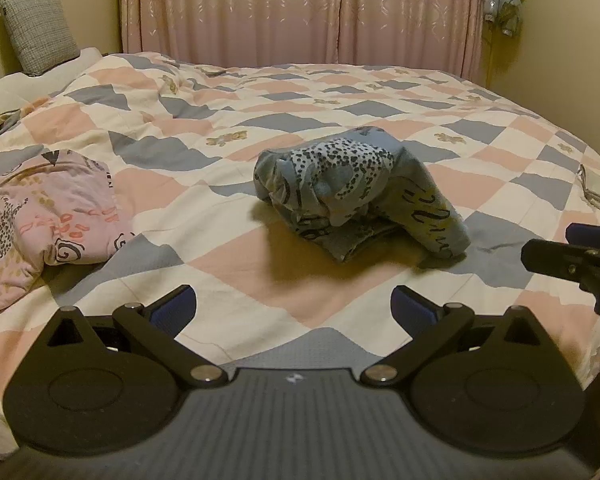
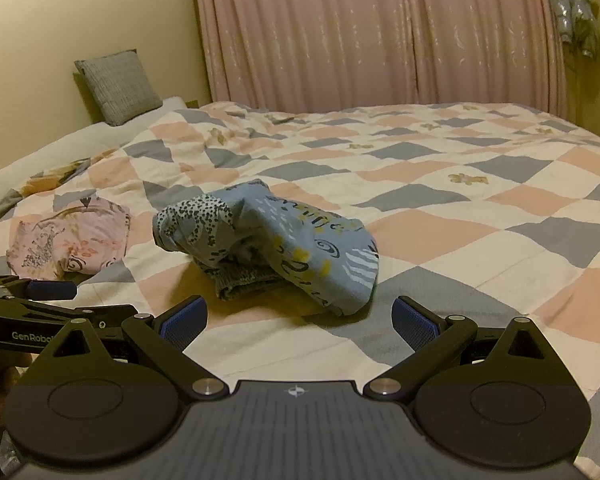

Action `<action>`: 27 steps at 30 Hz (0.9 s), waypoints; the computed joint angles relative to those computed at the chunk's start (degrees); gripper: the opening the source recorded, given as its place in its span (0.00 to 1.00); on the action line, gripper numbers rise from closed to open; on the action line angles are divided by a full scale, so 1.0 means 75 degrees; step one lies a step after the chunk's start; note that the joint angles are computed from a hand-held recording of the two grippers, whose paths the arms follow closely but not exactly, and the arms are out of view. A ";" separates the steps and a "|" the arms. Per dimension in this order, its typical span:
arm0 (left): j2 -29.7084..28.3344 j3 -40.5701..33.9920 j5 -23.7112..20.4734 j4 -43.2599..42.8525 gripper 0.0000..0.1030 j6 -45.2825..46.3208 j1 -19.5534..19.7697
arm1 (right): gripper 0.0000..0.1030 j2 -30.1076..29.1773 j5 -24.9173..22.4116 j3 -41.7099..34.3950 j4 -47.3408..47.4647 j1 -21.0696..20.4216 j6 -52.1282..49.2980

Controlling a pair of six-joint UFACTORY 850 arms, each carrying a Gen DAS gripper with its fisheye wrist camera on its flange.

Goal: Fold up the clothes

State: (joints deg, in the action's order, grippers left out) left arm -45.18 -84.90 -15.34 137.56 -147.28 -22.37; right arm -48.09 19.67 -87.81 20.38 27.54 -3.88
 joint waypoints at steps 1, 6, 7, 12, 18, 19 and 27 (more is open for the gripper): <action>-0.0005 -0.0008 0.0010 -0.0043 0.99 0.0050 -0.0002 | 0.98 0.0014 0.0002 0.0019 -0.0020 -0.0002 0.0015; -0.0034 -0.0037 0.0029 -0.0131 0.99 0.0203 -0.0014 | 0.98 0.0027 -0.0022 0.0022 -0.0067 -0.0015 0.0073; -0.0032 -0.0036 0.0028 -0.0150 0.99 0.0229 -0.0017 | 0.98 0.0025 -0.0025 0.0019 -0.0077 -0.0017 0.0087; -0.0051 -0.0060 0.0028 -0.0403 0.99 0.0511 -0.0026 | 0.98 0.0028 -0.0037 0.0016 -0.0127 -0.0025 0.0144; -0.0072 -0.0082 0.0030 -0.0552 0.99 0.0659 -0.0029 | 0.98 0.0026 -0.0058 0.0014 -0.0183 -0.0031 0.0203; -0.0073 -0.0081 0.0029 -0.0556 0.99 0.0663 -0.0030 | 0.98 0.0026 -0.0058 0.0014 -0.0183 -0.0031 0.0203; -0.0071 -0.0057 0.0004 -0.0601 0.99 0.0687 -0.0016 | 0.98 0.0019 -0.0090 0.0001 -0.0136 -0.0021 0.0144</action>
State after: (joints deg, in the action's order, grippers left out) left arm -45.71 -85.33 -15.30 133.05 -142.12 -22.50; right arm -47.95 19.00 -87.81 19.36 27.38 -2.80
